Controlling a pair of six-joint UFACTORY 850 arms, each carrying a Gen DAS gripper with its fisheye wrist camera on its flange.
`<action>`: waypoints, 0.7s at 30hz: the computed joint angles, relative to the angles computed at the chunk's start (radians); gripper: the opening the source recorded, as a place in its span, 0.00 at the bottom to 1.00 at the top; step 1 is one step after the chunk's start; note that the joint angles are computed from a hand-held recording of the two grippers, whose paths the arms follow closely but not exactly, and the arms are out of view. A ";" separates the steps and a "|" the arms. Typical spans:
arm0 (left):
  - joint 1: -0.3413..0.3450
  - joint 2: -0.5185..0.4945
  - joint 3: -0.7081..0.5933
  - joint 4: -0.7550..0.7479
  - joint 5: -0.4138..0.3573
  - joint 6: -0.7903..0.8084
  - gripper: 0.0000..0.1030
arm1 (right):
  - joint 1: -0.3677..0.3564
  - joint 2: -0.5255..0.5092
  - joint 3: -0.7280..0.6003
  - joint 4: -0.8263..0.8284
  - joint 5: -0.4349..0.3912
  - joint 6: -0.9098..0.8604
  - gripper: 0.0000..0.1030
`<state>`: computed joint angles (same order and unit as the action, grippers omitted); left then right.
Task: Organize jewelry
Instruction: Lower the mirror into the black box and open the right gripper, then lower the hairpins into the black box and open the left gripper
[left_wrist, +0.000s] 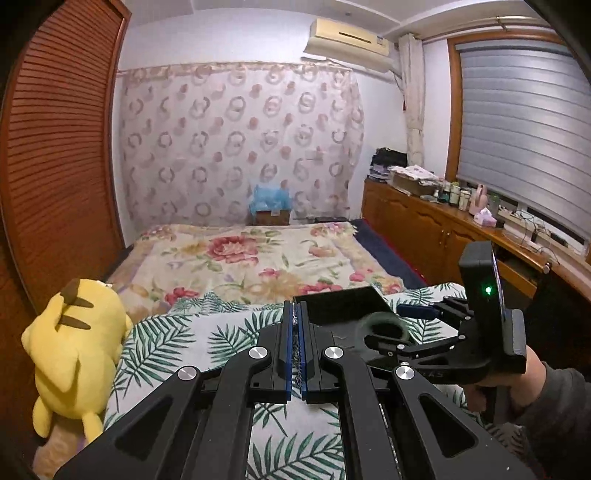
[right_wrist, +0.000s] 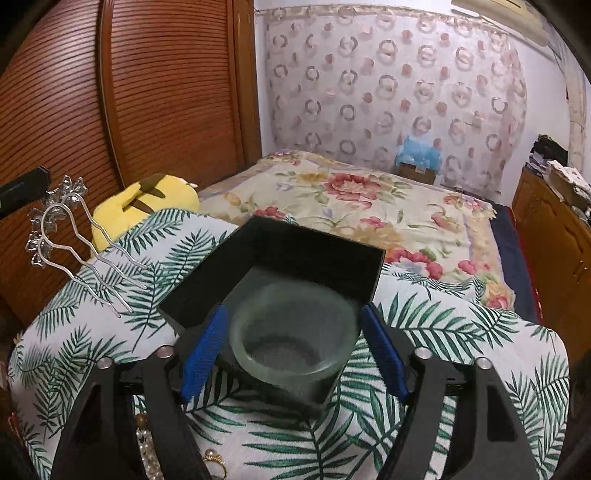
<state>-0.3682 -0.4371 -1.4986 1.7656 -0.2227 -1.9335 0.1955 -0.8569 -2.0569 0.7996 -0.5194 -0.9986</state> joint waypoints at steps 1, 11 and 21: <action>-0.001 -0.002 -0.003 -0.004 -0.001 0.007 0.01 | -0.004 0.001 0.002 0.017 -0.003 -0.013 0.79; 0.009 -0.065 -0.095 -0.247 0.053 0.238 0.01 | -0.046 0.102 0.152 0.134 0.047 -0.113 0.79; 0.006 -0.219 -0.294 -0.892 0.054 0.872 0.01 | -0.081 0.187 0.302 0.206 0.065 -0.197 0.79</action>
<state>-0.3618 -0.6564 -1.7924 0.8731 -0.1683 -1.0612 0.1144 -0.6703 -1.7547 1.0055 -0.4541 -1.1955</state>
